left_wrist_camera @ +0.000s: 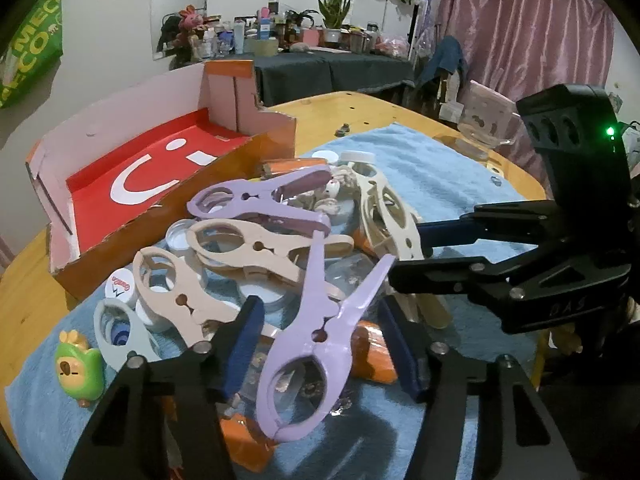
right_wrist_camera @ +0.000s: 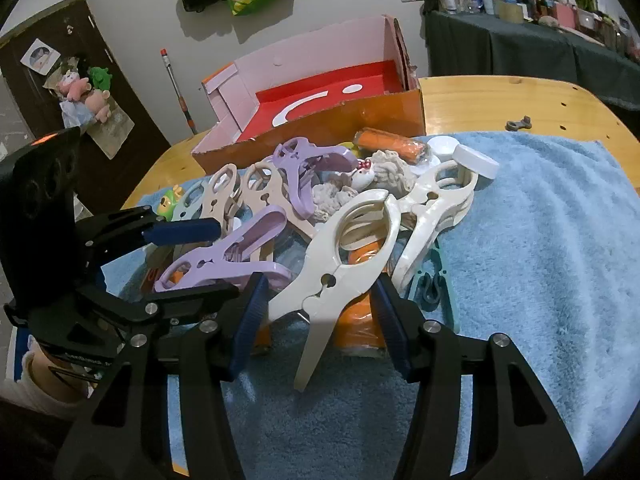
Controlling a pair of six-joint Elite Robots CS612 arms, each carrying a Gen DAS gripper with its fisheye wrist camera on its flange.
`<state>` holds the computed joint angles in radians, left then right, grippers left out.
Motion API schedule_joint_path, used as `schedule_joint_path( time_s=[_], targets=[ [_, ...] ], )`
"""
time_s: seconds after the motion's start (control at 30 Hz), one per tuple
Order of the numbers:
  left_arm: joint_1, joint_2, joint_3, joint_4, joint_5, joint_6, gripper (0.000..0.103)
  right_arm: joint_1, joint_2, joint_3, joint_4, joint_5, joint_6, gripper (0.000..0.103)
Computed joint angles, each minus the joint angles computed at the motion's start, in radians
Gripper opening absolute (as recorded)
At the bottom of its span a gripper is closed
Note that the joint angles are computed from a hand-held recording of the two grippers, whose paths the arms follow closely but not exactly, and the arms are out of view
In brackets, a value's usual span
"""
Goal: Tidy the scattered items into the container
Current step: 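Grasp the lavender clip with the left tool while the right tool grasps a white clip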
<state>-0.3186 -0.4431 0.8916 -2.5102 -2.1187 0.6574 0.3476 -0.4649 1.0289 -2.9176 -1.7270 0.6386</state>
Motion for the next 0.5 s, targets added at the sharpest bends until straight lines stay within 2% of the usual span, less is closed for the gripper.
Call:
schedule_joint_path(
  time_s=[0.2, 0.5],
  targets=[
    [-0.003, 0.002, -0.009, 0.033, 0.004, 0.012, 0.052, 0.003, 0.0, -0.005, 0.013, -0.019, -0.013, 0.05],
    [-0.004, 0.001, -0.014, 0.056, 0.015, 0.003, 0.05, 0.008, -0.004, -0.006, 0.034, -0.024, -0.02, 0.05]
  ],
)
